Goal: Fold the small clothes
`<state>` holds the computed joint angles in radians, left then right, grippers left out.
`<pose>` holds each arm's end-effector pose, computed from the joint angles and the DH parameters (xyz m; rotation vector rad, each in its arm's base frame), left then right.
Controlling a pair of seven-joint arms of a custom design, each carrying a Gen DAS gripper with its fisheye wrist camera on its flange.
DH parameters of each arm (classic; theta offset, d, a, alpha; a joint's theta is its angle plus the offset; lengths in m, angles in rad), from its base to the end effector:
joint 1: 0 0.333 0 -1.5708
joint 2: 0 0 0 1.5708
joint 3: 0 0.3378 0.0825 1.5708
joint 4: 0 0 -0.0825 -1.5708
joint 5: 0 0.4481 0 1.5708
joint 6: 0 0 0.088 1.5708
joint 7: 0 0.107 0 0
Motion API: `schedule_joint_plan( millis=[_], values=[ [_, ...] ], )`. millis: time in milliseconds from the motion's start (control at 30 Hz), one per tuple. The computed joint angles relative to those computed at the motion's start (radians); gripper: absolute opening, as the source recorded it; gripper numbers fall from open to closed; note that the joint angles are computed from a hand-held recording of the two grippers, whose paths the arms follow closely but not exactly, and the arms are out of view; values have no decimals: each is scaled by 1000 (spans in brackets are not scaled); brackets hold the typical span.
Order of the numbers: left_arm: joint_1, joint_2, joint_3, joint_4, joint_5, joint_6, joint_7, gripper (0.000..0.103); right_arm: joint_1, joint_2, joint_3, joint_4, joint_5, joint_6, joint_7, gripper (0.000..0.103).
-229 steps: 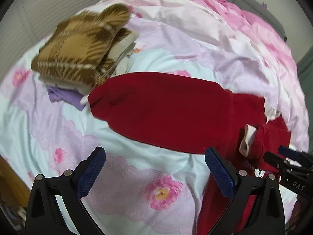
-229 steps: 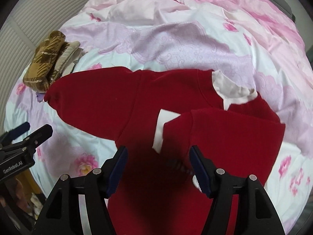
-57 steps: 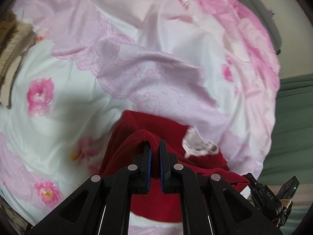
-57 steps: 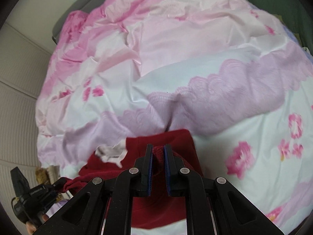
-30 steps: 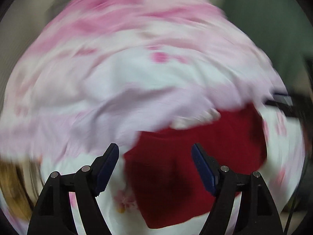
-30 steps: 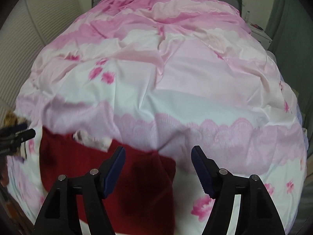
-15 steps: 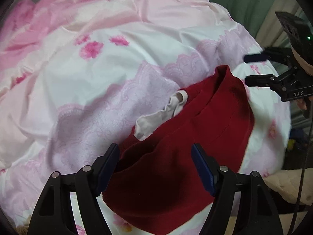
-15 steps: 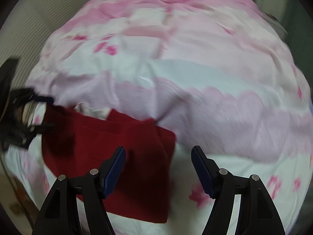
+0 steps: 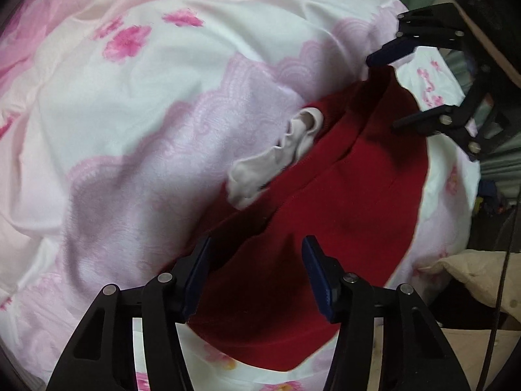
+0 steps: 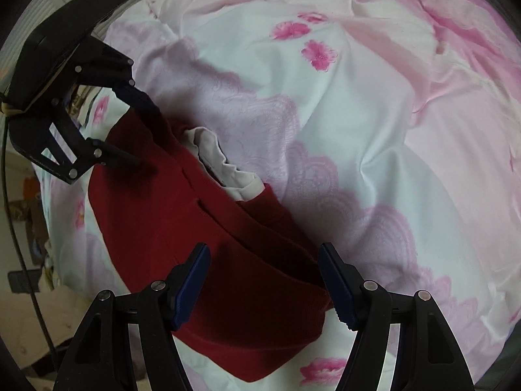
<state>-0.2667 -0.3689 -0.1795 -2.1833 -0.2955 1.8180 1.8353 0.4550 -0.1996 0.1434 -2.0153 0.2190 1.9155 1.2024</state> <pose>0.4381 -0.2445 0.5419 1.3489 -2.6400 0.2136 0.4578 0.3364 0.5541 -2.7858 0.9690 0.1195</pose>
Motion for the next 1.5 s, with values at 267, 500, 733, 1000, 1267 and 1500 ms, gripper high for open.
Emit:
schedule_joint_plan(
  millis=[267,500,733,1000,1267,1500],
  values=[
    [5,27,-10,3,34,-22,-15,55,-1,19,-8,4,51,-42,-26,68],
    [0,16,-30,-27,74,26,-65,29,22,52,16,12,44,-54,-61,67],
    [-14,-83,-22,-101,48,59,-149,15,23,84,13,15,47,-112,-52,32],
    [-23,-221,6,-200,-4,114,-242,7,-3,7,-5,-19,76,-49,31,3],
    [-30,-186,-6,-176,38,115,-223,7,-13,14,-24,34,105,-47,-18,64],
    [-42,-235,8,-198,15,152,-222,7,4,104,2,93,110,-161,-128,64]
  ],
)
